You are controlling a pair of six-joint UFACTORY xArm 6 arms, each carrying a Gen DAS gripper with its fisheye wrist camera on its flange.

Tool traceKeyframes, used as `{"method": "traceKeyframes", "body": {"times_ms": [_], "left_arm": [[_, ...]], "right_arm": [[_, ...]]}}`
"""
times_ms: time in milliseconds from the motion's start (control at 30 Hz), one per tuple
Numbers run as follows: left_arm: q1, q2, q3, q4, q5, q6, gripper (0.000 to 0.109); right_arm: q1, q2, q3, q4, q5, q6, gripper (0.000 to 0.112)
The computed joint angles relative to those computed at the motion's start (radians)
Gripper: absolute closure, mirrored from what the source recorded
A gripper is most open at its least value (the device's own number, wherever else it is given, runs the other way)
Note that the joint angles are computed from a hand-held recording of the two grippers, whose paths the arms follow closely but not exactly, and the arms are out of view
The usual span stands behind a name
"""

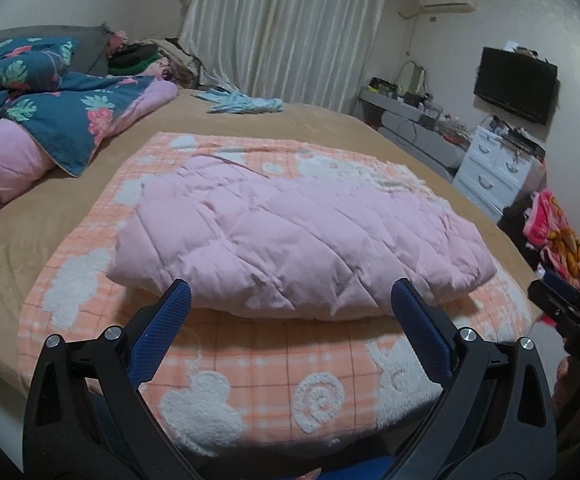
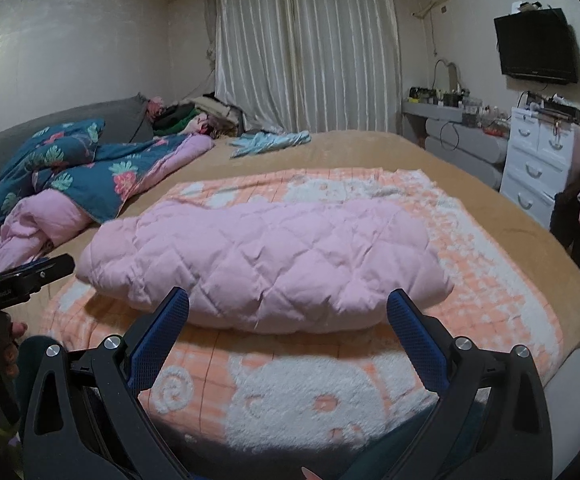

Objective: Fold large clothes

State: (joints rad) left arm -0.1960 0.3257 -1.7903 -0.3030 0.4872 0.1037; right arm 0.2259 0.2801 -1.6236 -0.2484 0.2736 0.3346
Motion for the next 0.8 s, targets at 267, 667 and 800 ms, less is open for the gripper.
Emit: {"method": "traceKeyframes", "body": {"times_ms": [267, 667, 800], "left_arm": [[-0.021, 0.009, 0.024, 0.009, 0.010, 0.009, 0.015], [-0.025, 0.021, 0.016, 0.035, 0.028, -0.015, 0.015], [-0.023, 0.022, 0.014, 0.054, 0.031, -0.034, 0.015]], "right_arm": [[0.017, 0.027, 0.003, 0.030, 0.032, -0.037, 0.014], [0.021, 0.043, -0.012, 0.079, 0.038, -0.094, 0.014], [0.021, 0.044, -0.014, 0.075, 0.036, -0.095, 0.014]]}}
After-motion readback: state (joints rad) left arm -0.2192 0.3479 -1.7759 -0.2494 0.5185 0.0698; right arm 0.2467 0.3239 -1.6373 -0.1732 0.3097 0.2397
